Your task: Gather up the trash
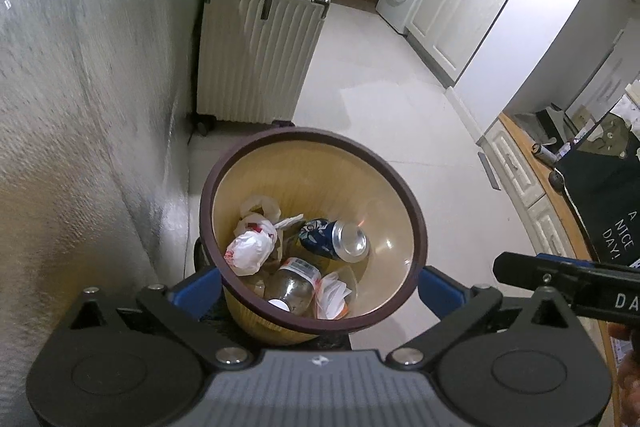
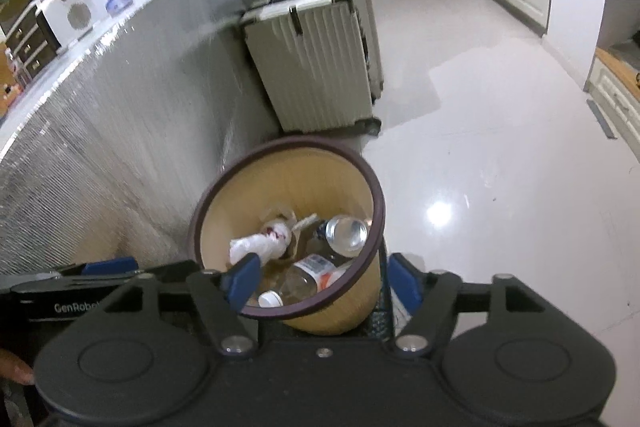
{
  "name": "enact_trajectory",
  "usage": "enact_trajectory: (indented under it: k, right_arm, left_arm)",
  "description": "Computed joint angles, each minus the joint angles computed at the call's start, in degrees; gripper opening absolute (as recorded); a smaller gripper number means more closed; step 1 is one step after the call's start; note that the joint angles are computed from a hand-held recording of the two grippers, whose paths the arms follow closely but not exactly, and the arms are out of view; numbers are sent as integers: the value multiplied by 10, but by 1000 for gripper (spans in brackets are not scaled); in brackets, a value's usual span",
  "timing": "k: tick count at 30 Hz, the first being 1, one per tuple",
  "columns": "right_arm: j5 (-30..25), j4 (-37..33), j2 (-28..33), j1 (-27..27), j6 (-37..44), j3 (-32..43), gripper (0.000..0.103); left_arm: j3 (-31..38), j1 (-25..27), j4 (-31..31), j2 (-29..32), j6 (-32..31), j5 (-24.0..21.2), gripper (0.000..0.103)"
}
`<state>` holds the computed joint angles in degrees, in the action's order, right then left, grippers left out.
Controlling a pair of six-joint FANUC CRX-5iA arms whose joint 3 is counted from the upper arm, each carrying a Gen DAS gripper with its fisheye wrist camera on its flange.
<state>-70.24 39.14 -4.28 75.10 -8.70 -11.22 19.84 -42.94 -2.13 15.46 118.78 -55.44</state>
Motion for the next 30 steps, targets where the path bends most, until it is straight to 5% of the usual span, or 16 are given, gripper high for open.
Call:
enact_trajectory:
  k: [13,30]
  right_arm:
    - [-108,107,0,72,-67,27,97]
    - [-222,146,68,132,-41,139,102]
  left_arm:
    - [38,-33,-74,-55,27,-46,103]
    - [41,-42,-126,-136,3,-108,103]
